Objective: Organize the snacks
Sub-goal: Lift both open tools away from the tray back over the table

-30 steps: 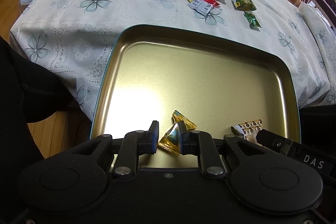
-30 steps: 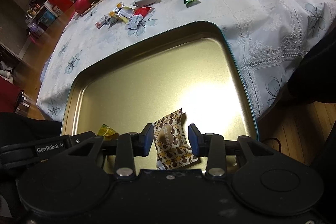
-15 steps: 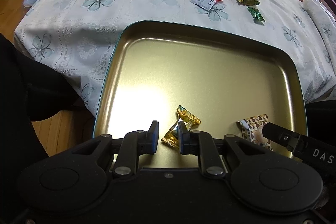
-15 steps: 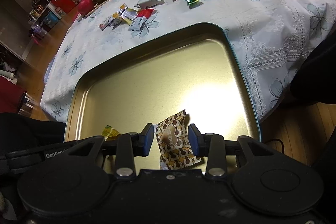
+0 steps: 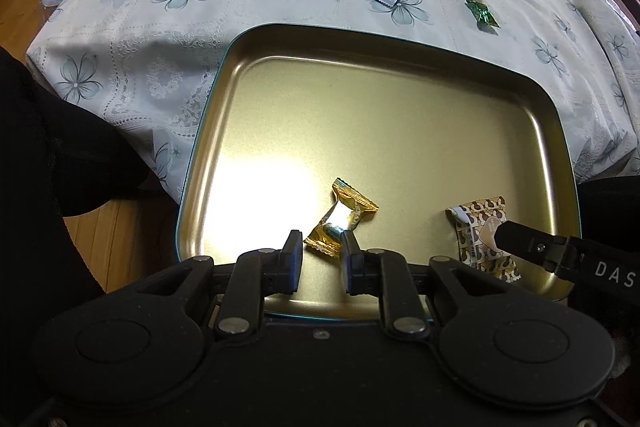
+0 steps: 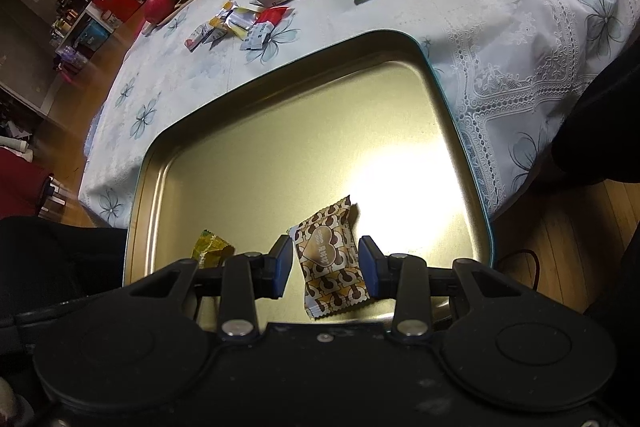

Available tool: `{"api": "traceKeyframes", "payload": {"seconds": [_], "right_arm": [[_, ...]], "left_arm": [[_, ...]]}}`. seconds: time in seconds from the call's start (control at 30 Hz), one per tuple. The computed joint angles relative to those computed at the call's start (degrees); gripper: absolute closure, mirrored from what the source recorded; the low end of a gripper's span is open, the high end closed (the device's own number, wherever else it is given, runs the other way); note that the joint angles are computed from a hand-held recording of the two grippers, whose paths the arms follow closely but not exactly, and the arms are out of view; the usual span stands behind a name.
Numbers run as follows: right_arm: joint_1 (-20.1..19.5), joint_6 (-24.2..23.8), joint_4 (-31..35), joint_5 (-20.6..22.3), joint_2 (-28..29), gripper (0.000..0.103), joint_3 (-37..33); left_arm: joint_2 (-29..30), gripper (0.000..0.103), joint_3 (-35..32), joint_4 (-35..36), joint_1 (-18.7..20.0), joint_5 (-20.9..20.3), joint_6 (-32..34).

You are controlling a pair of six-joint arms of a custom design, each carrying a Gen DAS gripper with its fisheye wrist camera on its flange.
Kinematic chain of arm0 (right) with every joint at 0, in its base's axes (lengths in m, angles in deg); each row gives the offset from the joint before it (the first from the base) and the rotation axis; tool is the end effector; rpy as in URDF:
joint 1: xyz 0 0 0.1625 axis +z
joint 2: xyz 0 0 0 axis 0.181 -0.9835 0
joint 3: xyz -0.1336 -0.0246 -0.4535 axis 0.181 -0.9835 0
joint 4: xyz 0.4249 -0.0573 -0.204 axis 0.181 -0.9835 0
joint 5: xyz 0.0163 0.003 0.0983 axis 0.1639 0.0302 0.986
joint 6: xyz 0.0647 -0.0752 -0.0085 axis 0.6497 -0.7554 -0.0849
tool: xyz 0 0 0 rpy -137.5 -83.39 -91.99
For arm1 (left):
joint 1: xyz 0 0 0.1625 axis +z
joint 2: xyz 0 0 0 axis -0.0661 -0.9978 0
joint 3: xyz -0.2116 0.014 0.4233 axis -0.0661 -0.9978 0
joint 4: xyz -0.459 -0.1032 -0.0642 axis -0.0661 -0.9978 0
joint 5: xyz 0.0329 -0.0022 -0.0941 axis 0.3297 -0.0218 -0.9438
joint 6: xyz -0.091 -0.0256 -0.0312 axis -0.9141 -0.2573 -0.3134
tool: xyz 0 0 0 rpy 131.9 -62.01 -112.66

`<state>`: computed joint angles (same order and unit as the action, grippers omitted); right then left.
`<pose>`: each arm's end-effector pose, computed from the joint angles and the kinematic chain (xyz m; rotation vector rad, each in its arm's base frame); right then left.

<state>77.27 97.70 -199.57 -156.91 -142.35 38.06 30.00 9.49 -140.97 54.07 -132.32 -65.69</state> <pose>0.0504 -0.5978 0.2702 -0.7900 -2.3181 1.0811 -0.3647 -0.7236 -0.0131 0.8558 2.4746 -0.0857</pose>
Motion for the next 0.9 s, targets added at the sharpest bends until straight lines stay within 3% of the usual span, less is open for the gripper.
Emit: {"api": "traceKeyframes", "payload": {"seconds": [0.3,0.57,0.73,0.9], "right_arm": [[0.00,1.61,3.73,1.72,-1.76,0.064,0.62],[-0.17,4.35,16.15,2.33,-3.52,0.063,-2.31],[-1.19,7.10,24.58,5.83,-4.91,0.063,-5.48],[-0.95,6.04,28.60,6.47,-4.99,0.062,-9.29]], "left_arm": [[-0.32,0.075,-1.56,4.74,0.45,-0.78,-3.23],[0.96,0.075,-5.75,11.45,0.68,-1.53,-4.88],[2.60,0.075,-9.95,15.41,0.45,-2.12,-4.36],[4.73,0.075,-14.98,17.60,0.22,-2.84,-3.28]]}}
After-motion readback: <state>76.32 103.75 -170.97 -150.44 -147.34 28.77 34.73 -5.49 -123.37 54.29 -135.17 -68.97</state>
